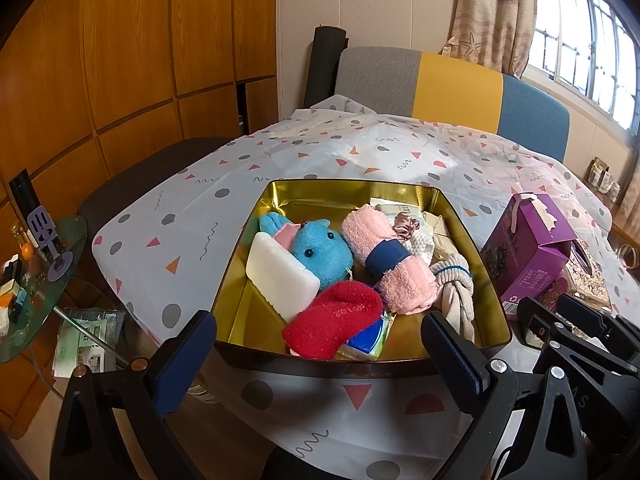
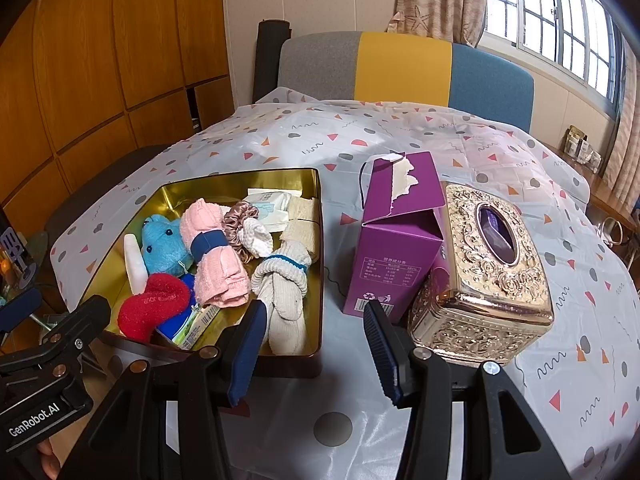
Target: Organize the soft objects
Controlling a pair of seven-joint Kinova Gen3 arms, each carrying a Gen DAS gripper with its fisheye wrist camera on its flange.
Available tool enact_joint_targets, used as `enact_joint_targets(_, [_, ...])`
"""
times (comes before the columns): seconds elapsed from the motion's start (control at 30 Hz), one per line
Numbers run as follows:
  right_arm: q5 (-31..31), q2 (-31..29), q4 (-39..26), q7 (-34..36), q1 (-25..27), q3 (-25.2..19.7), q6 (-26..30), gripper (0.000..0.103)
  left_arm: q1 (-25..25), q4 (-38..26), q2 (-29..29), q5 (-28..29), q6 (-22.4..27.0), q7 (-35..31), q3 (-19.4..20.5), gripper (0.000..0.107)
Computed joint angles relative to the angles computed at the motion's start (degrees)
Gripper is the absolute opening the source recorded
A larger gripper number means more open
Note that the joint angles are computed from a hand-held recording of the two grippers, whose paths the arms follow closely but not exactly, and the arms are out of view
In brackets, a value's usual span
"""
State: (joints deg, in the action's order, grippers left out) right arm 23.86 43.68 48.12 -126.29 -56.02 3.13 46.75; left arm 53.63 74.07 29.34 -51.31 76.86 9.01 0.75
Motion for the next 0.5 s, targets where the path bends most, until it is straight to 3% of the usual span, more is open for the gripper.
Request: enact_joint_targets(0.5, [0.2, 0.0, 0.2, -0.2, -0.1, 0.1, 0.1, 0.051, 0.4, 1.0, -0.3, -1.0, -1.3, 0.3, -0.1, 0.102])
